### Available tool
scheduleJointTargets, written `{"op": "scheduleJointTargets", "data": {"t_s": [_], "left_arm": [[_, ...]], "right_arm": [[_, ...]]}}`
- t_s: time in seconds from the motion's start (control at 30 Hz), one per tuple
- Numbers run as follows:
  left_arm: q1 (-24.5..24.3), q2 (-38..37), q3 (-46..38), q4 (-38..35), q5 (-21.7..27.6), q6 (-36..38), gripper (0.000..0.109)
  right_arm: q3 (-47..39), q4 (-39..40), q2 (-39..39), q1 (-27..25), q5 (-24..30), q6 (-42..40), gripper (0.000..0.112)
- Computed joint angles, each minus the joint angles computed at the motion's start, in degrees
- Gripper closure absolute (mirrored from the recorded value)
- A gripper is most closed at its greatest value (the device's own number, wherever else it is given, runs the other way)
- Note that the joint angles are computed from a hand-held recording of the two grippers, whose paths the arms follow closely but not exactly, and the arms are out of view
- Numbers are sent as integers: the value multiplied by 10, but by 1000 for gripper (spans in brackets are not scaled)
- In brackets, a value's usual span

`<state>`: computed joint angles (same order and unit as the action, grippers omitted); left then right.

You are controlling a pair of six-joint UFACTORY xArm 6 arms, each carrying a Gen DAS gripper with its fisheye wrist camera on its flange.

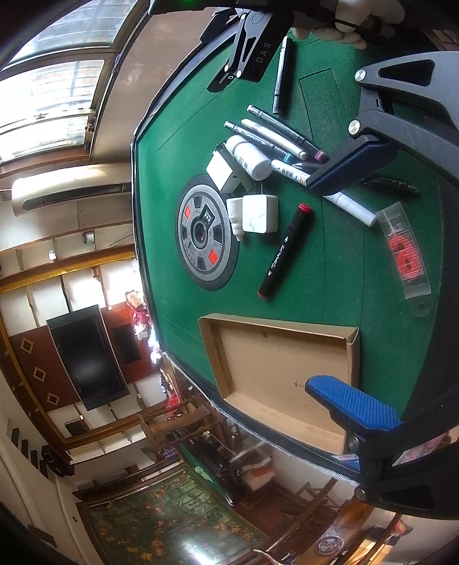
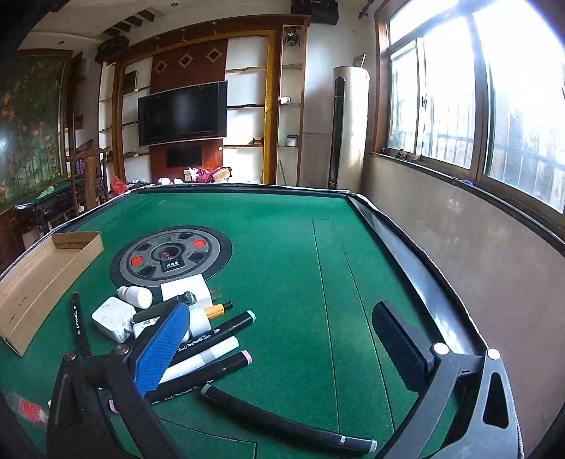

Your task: Organize rigid objects

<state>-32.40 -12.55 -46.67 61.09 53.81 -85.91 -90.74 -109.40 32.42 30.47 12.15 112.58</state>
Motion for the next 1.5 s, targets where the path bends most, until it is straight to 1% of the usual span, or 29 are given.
{"op": "scheduleJointTargets", "data": {"t_s": [0.17,0.33,0.47,0.6,1.5], "left_arm": [[5,5,1,-6,-1,2,6],[10,13,1,-14,-2,3,6],[10,18,0,-19,7,5,6],[13,17,3,-23,5,4,6],[22,17,12,-38,-15,13,6]], "right_arm": [[-10,60,16,-3,1,-48,9],[-11,69,18,-3,1,-53,9],[-9,86,19,-3,1,-67,9],[-10,111,23,-6,-5,-87,9],[-9,125,29,-4,-3,-95,9]]}}
